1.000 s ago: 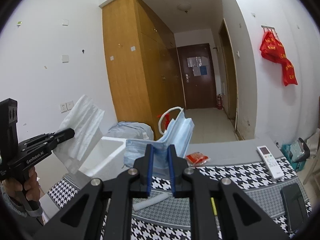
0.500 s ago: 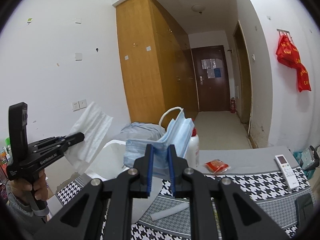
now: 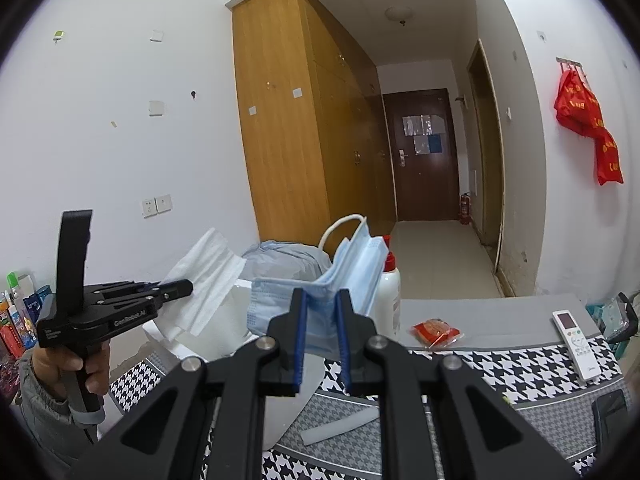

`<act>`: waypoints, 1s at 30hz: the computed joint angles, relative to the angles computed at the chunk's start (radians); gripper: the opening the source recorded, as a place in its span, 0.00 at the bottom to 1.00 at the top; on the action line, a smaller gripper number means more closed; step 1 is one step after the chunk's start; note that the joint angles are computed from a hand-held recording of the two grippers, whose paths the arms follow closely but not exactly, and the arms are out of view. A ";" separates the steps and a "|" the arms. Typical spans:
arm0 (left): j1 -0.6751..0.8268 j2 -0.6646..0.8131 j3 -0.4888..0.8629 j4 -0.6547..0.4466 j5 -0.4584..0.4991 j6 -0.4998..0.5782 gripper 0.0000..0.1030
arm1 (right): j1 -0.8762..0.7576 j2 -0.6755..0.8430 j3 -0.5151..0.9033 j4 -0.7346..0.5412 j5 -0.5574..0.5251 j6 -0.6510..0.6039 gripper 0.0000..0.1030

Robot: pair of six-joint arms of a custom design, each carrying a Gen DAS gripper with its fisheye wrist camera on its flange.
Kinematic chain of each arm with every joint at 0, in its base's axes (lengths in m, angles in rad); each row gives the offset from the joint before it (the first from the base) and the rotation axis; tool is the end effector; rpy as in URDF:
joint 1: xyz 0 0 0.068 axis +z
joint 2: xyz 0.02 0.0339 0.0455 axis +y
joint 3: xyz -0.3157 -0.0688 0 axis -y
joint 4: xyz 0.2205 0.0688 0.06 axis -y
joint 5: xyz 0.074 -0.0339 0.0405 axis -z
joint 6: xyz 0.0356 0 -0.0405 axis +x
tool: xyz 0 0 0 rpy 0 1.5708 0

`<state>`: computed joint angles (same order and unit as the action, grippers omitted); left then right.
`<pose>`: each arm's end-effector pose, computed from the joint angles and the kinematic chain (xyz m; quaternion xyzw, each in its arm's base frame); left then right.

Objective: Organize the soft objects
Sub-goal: 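Carry the white cloth with the left gripper over the foam box while the right holds the mask, then open the left gripper to drop the white cloth into the foam box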

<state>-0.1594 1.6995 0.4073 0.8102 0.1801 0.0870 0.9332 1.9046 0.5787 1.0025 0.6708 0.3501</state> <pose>0.2709 -0.0500 0.1806 0.1509 0.8398 -0.0955 0.5127 0.2152 0.2534 0.1800 -0.0362 0.7894 0.1160 0.6017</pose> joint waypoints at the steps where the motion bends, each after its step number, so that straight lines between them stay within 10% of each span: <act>1: -0.004 0.009 0.008 -0.008 -0.006 0.007 0.06 | 0.000 -0.002 0.008 -0.013 0.004 0.003 0.17; 4: -0.004 0.029 0.023 -0.021 -0.005 0.015 0.22 | -0.001 -0.003 0.009 -0.020 0.008 0.008 0.17; 7: 0.010 0.031 0.013 0.003 0.003 0.011 0.76 | 0.003 -0.001 0.027 -0.043 0.017 0.015 0.17; 13: 0.041 0.008 -0.086 0.174 0.005 -0.009 0.99 | 0.006 0.001 0.045 -0.058 0.021 0.016 0.17; 30: 0.143 -0.034 -0.259 0.393 0.008 -0.003 0.99 | 0.012 0.004 0.095 -0.090 -0.008 -0.026 0.17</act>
<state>-0.0164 1.6655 0.1481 1.2034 0.1880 0.0838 0.9456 1.9085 0.6733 0.9129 0.6632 0.3242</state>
